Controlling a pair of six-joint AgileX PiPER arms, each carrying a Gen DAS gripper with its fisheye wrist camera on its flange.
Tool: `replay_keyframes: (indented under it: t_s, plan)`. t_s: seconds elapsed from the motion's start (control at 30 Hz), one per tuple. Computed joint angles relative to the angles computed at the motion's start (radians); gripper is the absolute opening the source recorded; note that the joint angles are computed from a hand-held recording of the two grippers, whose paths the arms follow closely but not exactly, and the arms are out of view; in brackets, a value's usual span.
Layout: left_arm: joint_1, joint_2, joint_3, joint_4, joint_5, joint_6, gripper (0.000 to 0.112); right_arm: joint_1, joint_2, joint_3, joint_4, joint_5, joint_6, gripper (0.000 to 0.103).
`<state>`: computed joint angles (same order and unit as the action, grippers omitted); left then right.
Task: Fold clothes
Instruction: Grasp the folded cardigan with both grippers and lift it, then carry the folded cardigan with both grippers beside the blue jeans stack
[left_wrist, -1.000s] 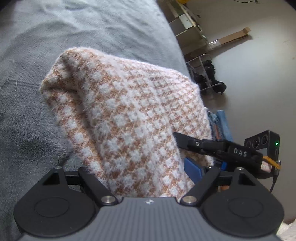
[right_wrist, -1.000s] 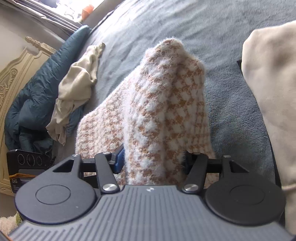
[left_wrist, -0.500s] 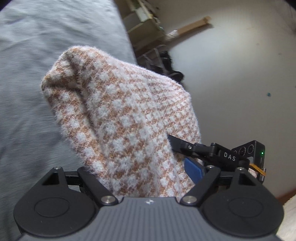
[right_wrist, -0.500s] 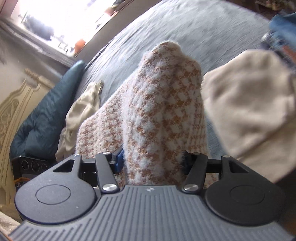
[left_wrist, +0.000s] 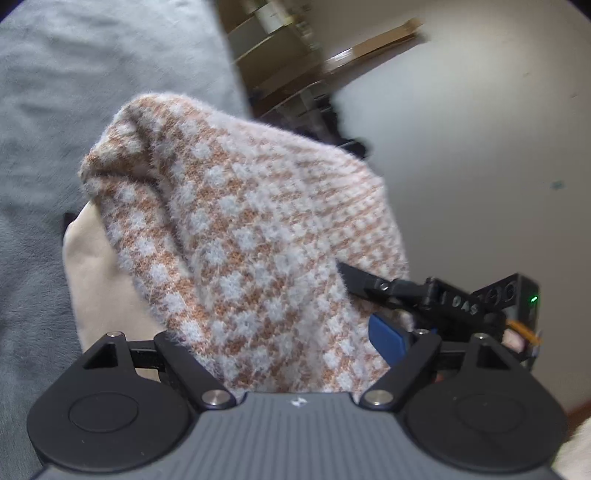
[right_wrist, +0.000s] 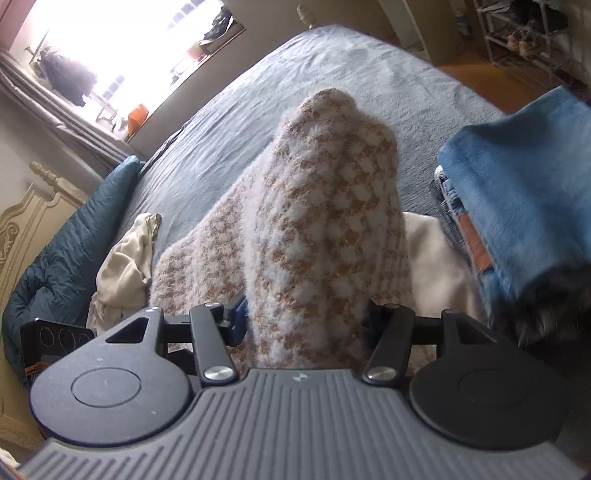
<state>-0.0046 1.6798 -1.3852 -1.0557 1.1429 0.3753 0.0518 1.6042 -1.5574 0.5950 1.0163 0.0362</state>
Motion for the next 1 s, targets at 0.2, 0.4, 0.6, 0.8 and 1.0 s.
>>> replay_keyframes:
  t_s: [0.2,0.4,0.6,0.8,1.0]
  plan:
    - [-0.075,0.076,0.025,0.097,-0.119,-0.07,0.084,-0.082,0.19,0.107,0.151,-0.047,-0.191,0.055]
    - [-0.04,0.072,-0.015,0.059,-0.048,-0.125,0.084,-0.103,0.206,-0.016,0.132,0.104,-0.084,0.054]
    - [-0.079,0.089,0.026,0.149,-0.139,-0.107,0.083,-0.091,0.186,0.086,0.171,0.024,-0.19,0.056]
    - [0.023,-0.038,0.13,0.157,-0.049,-0.101,0.087,-0.106,0.173,0.074,0.145,0.061,-0.219,0.069]
    - [0.067,-0.149,0.062,0.282,-0.082,-0.254,0.089,-0.148,0.007,0.026,0.06,0.122,-0.248,0.069]
